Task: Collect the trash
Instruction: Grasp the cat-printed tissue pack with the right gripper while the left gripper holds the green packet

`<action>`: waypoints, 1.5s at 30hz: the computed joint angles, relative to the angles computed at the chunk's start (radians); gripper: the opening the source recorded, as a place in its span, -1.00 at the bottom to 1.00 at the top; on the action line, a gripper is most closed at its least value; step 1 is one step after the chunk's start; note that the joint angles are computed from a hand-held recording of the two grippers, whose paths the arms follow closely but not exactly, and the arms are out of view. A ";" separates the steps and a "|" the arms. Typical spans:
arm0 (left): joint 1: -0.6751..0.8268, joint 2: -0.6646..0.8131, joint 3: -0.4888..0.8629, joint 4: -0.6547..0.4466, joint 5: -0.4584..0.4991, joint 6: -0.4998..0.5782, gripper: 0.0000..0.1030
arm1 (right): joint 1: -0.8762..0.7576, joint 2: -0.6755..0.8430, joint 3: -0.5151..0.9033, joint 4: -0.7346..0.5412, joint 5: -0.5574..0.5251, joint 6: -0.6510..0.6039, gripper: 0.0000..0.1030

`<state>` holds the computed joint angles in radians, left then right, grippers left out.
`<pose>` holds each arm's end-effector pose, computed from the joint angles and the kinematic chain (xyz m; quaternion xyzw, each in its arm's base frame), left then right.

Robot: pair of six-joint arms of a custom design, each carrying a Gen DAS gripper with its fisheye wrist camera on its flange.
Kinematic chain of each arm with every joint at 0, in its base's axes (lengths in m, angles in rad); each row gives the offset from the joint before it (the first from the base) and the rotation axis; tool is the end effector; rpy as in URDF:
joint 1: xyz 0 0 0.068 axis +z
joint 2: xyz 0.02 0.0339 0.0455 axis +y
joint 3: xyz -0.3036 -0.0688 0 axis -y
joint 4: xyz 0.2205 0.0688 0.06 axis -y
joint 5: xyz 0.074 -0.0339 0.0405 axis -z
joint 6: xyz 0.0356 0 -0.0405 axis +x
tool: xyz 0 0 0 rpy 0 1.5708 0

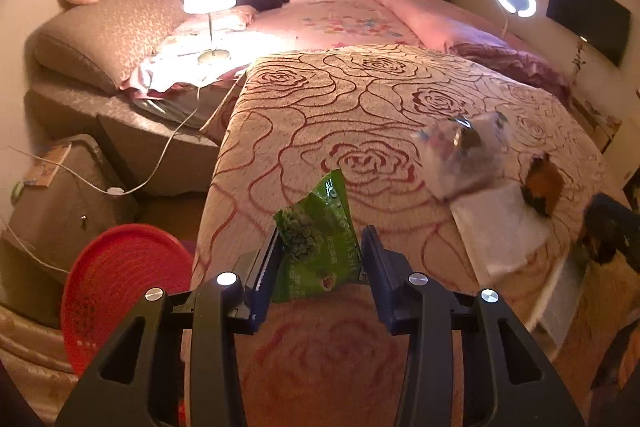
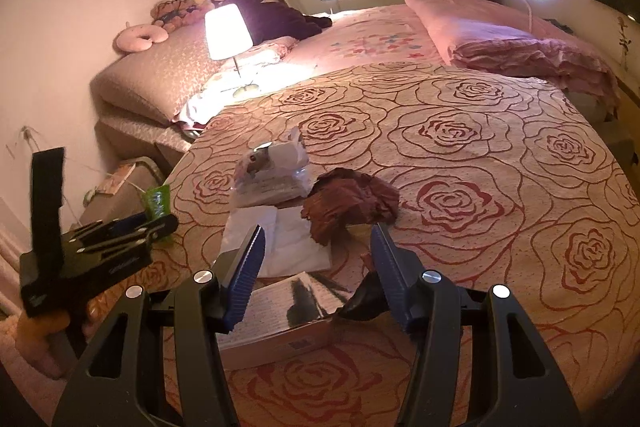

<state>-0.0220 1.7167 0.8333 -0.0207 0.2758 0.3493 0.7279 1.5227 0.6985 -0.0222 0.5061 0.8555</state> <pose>0.3171 -0.0167 0.1964 0.2170 0.9116 -0.0754 0.3409 0.2122 0.1660 0.2169 0.1463 0.8978 0.0796 0.4076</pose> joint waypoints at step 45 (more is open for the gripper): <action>0.215 -0.073 -0.077 -0.009 0.110 0.069 -0.23 | -0.139 0.469 0.612 -0.327 -0.118 -0.246 0.35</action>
<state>0.1926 1.6438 0.7562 -0.0295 0.3858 0.4182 0.5885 1.9919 1.3107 -0.3494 0.3880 0.6090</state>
